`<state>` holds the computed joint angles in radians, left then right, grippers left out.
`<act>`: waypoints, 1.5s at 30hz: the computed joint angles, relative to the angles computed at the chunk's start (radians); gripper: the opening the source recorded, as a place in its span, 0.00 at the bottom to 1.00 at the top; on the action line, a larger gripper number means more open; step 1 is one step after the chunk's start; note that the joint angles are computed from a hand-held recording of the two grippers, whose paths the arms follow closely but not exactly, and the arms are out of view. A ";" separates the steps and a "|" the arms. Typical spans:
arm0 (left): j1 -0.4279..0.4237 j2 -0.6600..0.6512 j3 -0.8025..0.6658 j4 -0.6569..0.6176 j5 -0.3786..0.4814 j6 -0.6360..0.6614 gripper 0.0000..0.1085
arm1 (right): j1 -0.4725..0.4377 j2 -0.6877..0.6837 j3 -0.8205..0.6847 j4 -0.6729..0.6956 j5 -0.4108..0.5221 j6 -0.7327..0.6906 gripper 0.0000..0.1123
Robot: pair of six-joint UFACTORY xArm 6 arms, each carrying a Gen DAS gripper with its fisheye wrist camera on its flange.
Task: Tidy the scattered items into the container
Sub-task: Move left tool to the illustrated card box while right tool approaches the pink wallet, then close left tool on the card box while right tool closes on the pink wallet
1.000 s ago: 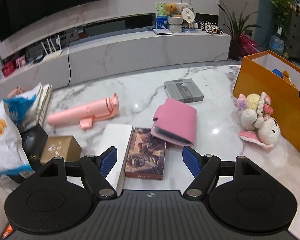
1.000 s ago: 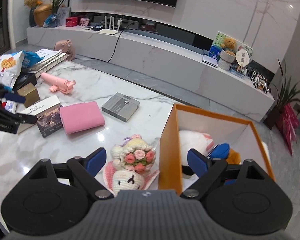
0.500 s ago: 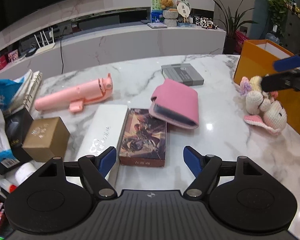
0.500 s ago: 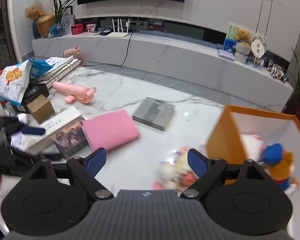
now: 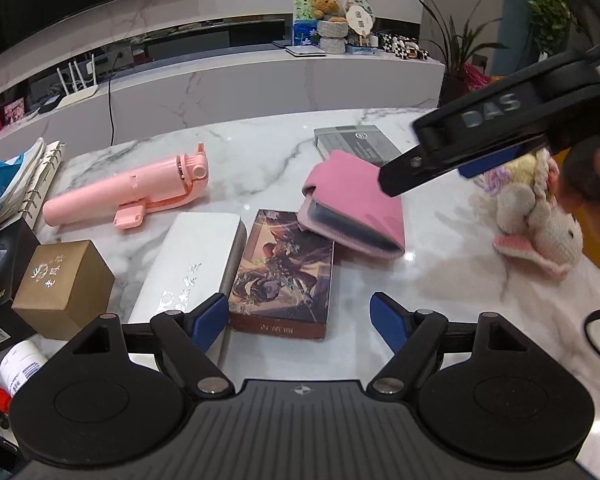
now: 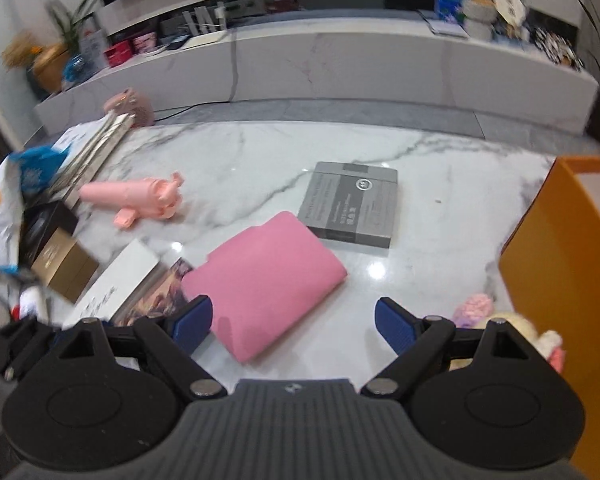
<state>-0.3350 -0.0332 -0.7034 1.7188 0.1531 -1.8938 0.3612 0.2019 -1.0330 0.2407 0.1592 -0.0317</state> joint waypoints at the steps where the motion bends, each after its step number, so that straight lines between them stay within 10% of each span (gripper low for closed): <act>1: 0.005 0.005 -0.008 0.006 -0.008 -0.011 0.84 | -0.005 0.017 -0.019 -0.006 0.009 0.035 0.80; 15: -0.012 0.073 -0.079 -0.135 0.032 0.252 0.84 | -0.031 0.174 -0.239 -0.054 0.199 0.366 0.84; 29: 0.011 0.194 -0.129 -0.897 -0.031 1.111 0.84 | -0.033 0.313 -0.496 -0.141 0.461 0.365 0.86; 45: 0.008 0.160 -0.062 -1.182 -0.074 1.299 0.65 | -0.029 0.274 -0.437 -0.237 0.453 0.259 0.76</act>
<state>-0.3266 0.1265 -0.7655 0.5366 0.0786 -0.5944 0.3321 0.4764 -1.4699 0.0037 0.6119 0.2275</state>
